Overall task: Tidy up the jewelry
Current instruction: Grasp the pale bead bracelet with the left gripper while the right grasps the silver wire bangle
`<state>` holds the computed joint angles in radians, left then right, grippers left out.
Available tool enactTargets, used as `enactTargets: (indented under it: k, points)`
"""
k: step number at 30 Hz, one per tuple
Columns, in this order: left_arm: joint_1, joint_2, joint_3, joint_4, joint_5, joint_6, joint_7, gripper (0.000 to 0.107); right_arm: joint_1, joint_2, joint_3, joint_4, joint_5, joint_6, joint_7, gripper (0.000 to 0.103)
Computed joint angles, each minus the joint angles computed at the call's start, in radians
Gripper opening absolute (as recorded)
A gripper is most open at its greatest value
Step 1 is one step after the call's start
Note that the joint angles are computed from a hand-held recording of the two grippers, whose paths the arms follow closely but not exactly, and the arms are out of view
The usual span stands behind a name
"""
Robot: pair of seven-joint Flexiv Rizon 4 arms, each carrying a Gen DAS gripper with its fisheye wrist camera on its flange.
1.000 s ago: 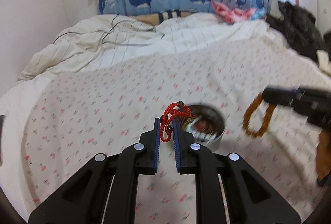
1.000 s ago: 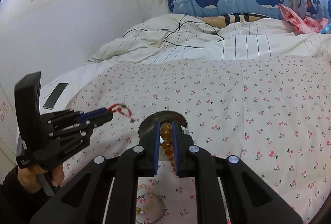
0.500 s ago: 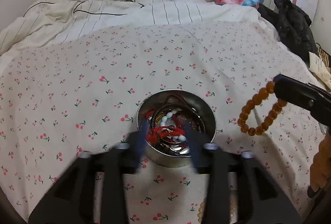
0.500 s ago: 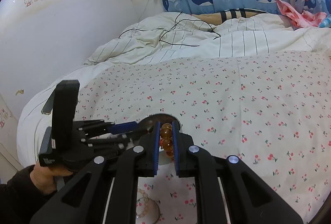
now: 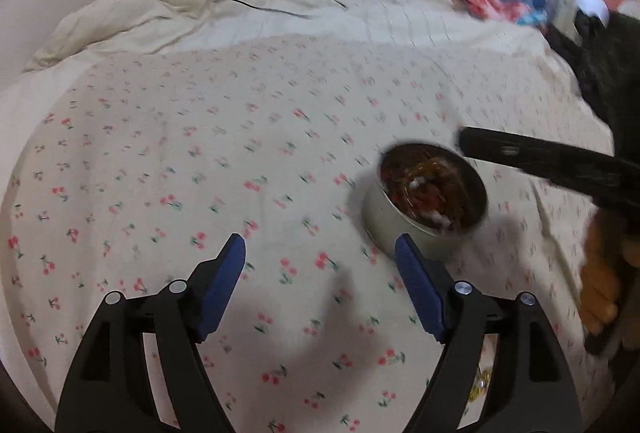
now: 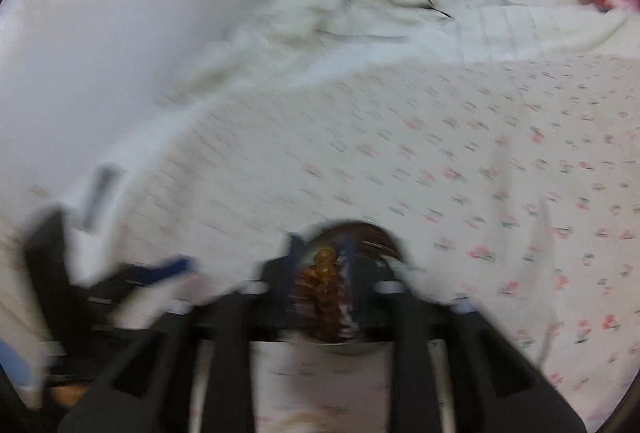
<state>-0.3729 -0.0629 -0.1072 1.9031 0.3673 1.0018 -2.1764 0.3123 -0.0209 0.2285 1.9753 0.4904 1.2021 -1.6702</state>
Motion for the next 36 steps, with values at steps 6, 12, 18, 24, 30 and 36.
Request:
enactTargets:
  k: [6,12,18,24,30,36]
  points:
    - [-0.02,-0.015,-0.033,0.044,-0.156,0.045,0.237,0.074,-0.013,0.151,-0.024,0.116,0.046,-0.003,-0.056,0.05]
    - [-0.065,0.004,-0.05,0.099,-0.195,0.025,0.325,0.074,-0.003,0.287,-0.026,0.315,-0.133,-0.081,0.024,0.05]
    - [-0.06,0.016,-0.04,0.121,-0.222,0.039,0.316,0.074,0.056,0.284,-0.017,0.359,-0.224,-0.093,0.013,0.044]
    - [-0.073,-0.014,-0.052,0.096,-0.181,0.025,0.306,0.074,-0.015,0.26,0.06,0.464,-0.602,-0.008,0.224,0.044]
    - [-0.132,-0.042,-0.032,-0.043,0.161,-0.194,0.056,0.078,-0.165,0.236,0.085,0.534,-1.075,0.113,0.537,0.049]
    - [-0.086,-0.021,-0.023,0.003,0.057,-0.131,0.047,0.078,-0.003,0.259,-0.045,0.49,-0.73,0.05,0.379,0.049]
